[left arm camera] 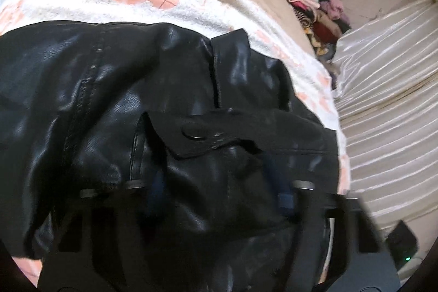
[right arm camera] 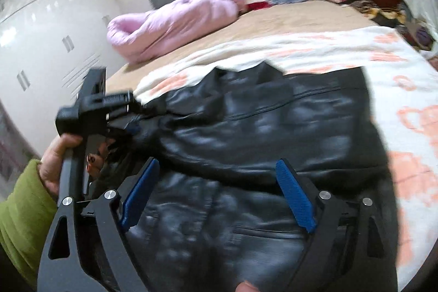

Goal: Fold large clothes

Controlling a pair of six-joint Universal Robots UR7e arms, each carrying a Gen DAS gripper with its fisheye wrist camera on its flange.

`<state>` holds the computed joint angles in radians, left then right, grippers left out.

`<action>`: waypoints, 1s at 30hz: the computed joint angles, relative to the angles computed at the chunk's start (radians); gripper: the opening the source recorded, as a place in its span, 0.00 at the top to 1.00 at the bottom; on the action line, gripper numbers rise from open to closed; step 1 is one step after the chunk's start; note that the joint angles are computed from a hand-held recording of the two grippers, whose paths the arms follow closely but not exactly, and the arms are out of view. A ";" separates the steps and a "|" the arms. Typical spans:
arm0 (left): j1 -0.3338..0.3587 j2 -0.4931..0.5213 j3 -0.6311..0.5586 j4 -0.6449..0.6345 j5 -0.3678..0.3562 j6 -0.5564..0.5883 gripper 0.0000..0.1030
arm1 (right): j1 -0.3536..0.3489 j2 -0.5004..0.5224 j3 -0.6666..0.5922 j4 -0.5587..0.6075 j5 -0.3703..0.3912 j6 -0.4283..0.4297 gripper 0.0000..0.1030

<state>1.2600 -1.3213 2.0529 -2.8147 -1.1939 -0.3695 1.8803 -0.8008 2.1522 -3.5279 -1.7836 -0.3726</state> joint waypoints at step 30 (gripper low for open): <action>-0.110 -0.123 0.203 -0.238 0.150 0.258 0.98 | -0.053 0.172 -0.376 0.169 -0.290 -0.106 0.45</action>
